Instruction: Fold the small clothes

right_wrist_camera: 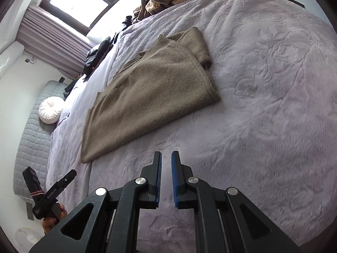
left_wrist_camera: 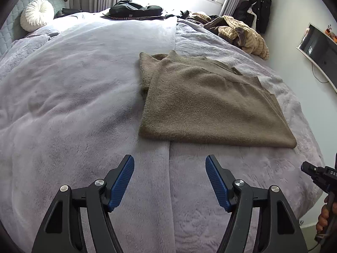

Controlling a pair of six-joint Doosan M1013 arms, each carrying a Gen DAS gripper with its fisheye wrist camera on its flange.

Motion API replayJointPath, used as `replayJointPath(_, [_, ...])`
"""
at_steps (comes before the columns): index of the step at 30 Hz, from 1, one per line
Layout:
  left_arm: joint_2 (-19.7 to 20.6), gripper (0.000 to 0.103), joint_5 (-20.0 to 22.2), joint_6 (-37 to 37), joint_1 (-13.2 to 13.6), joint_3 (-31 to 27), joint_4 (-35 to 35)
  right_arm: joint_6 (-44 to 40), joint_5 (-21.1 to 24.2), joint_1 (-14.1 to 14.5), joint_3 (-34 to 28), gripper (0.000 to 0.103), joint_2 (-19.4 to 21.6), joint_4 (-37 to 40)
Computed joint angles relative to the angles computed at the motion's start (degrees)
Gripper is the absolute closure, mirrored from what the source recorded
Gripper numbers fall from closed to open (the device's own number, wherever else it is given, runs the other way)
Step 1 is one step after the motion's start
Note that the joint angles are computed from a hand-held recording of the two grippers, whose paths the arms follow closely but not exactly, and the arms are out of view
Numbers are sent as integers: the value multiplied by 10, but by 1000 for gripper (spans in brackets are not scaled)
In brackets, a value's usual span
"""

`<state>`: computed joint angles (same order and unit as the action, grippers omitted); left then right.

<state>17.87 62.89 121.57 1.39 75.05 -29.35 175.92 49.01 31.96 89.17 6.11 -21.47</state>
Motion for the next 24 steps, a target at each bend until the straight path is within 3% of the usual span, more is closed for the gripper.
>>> replayJointPath(8, [-9,32,7,-3,14,14,-12,-2,14,19,-24,93,16,-7])
replayJointPath(10, [-10,4,12,-13,17,15,-14,-2,14,22,-29,93,20,-5])
replayJointPath(11, [-12,1,7,-13,20,18,-21,-5,14,23,-31,93,22,-3])
replayJointPath(20, [-20,1,-12,-2,30,28,-32,-38,36,33,-70,89,49,8])
replayJointPath(21, [-20,1,-13,-3,30,28,-30,-41,41,34,-76,75,53,7])
replayJointPath(22, [-20,1,-13,-3,30,28,-29,-41,50,35,-82,43,57,1])
replayJointPath(24, [-19,1,-13,-3,30,27,-26,-29,61,41,-91,10,62,-20])
